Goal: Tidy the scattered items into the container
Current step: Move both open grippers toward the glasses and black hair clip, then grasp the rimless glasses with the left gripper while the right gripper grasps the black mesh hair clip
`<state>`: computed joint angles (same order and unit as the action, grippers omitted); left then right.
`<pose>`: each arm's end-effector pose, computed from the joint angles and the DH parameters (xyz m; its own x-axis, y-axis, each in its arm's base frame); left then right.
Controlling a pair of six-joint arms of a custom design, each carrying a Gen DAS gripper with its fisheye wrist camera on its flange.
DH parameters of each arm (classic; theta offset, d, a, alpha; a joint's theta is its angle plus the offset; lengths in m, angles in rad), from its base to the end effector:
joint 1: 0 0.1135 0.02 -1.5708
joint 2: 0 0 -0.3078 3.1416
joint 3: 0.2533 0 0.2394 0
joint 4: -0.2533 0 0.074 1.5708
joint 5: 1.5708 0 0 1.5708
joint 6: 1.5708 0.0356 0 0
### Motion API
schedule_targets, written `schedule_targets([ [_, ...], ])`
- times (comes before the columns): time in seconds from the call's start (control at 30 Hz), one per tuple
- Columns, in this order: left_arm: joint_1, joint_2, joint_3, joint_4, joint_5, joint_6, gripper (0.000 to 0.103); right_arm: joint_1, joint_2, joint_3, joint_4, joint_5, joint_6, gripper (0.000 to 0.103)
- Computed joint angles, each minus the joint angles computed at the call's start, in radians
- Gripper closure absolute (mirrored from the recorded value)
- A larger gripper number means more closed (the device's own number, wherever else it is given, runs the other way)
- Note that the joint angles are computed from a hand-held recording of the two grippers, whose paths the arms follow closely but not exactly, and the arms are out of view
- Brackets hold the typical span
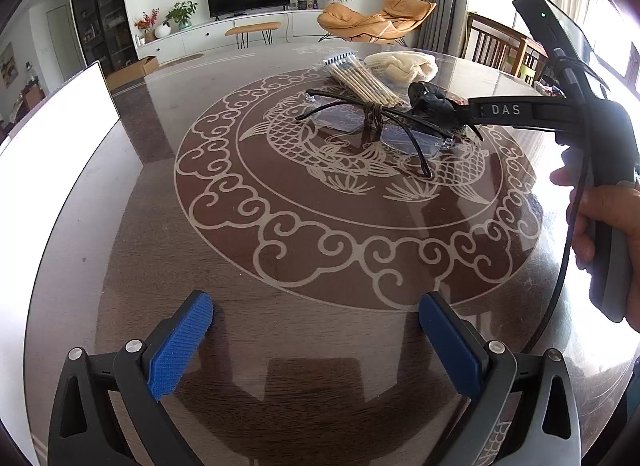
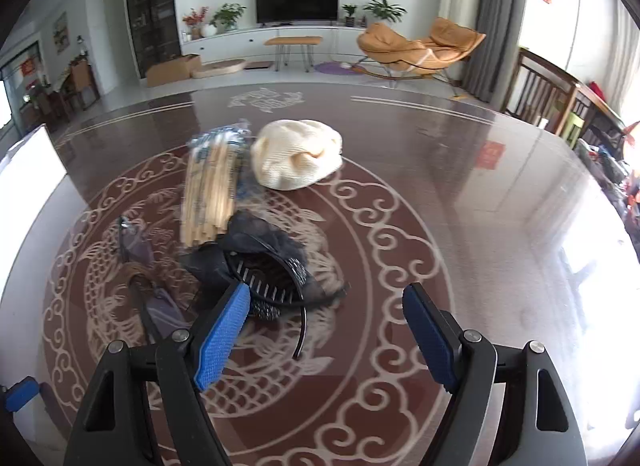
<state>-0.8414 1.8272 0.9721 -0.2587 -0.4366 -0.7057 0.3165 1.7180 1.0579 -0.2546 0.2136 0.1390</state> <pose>0.2393 -0.2452 0.1804 -0.8127 0.0274 -0.5820 0.0318 0.9995 0.0026 0.3363 0.1022 0.2370 -0.7709 -0.1100 -0.6274 -0.0752 0.9938 -0.0818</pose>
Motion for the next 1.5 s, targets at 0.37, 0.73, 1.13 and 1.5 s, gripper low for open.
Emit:
schedule_targets([
  [0.37,0.011,0.03,0.064,-0.077,-0.006,-0.073,0.0,-0.172,-0.265,-0.299,0.022,-0.309,-0.16,0.023],
  [0.73,0.146,0.238,0.482,-0.196,0.221,-0.26,0.0,-0.164,-0.284,-0.356,0.063,-0.275,-0.214,0.021],
  [1.13,0.123,0.354,0.604,-0.393,-0.028,-0.23,0.0,-0.306,-0.289,-0.36,0.076,-0.516,-0.206,0.021],
  [1.5,0.168,0.3,0.479,-0.173,0.044,0.061,0.0,-0.255,-0.29,-0.354,0.068,-0.435,-0.206,0.021],
])
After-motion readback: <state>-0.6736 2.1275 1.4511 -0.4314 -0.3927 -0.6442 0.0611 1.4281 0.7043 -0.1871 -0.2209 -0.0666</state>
